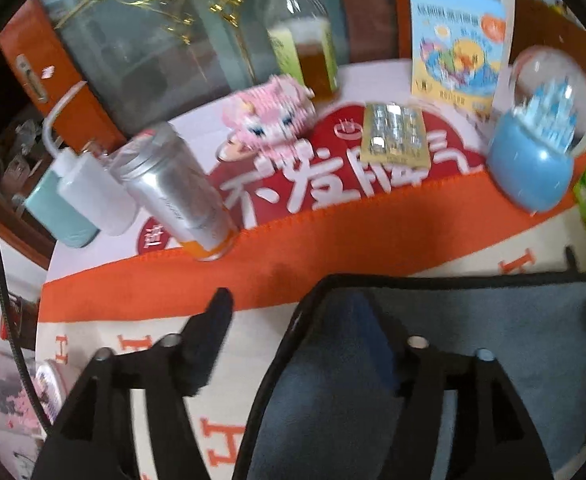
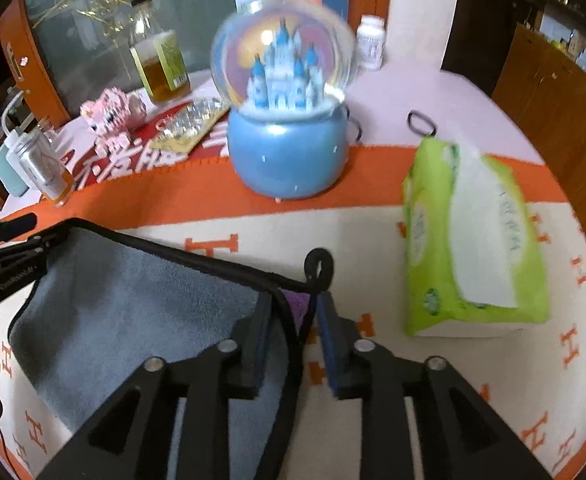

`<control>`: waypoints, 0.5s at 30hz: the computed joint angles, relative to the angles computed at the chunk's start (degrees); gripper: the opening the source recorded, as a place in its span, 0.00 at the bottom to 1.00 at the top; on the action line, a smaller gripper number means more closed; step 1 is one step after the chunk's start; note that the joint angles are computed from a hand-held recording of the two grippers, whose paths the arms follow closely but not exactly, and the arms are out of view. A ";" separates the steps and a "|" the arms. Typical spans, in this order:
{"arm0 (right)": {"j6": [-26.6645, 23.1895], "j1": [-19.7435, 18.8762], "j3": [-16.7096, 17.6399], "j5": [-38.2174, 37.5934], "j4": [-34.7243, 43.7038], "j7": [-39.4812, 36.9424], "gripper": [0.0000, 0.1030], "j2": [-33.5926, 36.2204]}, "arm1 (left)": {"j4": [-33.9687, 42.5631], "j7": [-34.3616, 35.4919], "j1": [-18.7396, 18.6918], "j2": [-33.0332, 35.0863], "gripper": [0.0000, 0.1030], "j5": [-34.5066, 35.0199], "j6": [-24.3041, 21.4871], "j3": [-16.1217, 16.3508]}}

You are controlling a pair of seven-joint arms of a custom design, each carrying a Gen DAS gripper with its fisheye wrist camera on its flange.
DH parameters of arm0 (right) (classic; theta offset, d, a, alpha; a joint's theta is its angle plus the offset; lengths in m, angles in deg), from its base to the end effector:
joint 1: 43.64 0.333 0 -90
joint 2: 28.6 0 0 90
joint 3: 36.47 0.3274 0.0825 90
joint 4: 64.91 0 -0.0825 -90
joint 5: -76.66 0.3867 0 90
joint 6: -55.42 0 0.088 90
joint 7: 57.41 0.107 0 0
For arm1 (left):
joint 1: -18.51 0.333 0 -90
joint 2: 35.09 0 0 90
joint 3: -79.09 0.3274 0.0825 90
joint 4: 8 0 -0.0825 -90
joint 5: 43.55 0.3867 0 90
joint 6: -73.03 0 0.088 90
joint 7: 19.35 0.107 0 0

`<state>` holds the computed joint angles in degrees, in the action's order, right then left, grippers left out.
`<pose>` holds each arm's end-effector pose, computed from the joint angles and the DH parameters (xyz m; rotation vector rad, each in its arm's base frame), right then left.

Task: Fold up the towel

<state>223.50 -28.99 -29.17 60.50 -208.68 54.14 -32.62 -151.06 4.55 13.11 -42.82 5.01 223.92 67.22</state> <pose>0.4556 0.2030 0.3690 -2.1592 1.6419 -0.4371 0.4489 -0.1591 0.3643 -1.9629 1.6896 -0.2759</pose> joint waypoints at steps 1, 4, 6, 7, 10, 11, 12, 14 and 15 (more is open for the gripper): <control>-0.47 -0.18 0.27 -1.20 -0.36 1.04 0.27 -1.24 | -0.62 0.45 -0.18 -1.38 0.74 -1.09 0.12 0.18; -2.17 -1.77 2.21 -4.27 -1.47 4.50 0.34 -5.36 | -3.34 3.19 -0.85 -6.96 0.84 -6.01 0.77 0.58; -3.70 -4.34 4.74 -8.47 -1.92 9.62 0.43 -8.26 | -5.08 6.38 -1.77 -11.01 0.85 -10.54 0.47 1.00; -4.23 -4.77 5.26 -8.80 -2.33 10.68 0.44 -9.79 | -5.72 7.96 -2.25 -12.76 0.85 -12.77 0.12 1.15; -6.42 -2.95 4.66 -3.67 -4.68 8.92 0.44 -16.04 | -8.56 12.33 -4.04 -20.44 0.90 -19.12 -2.15 1.49; -7.15 -2.32 4.62 -1.78 -5.63 7.96 0.44 -18.34 | -9.49 13.29 -4.57 -23.15 0.95 -20.60 -3.00 1.31; -7.70 -2.01 4.83 -0.28 -6.41 7.10 0.44 -20.21 | -10.69 14.09 -5.39 -26.71 0.99 -22.04 -4.20 0.96; -9.94 -1.69 6.15 2.08 -7.71 6.36 0.45 -24.68 | -12.06 15.00 -6.45 -32.15 0.99 -23.94 -6.98 -0.15; -11.03 -0.99 6.40 3.50 -8.70 5.71 0.45 -27.48 | -12.59 15.72 -7.46 -35.08 0.99 -25.02 -8.79 -0.49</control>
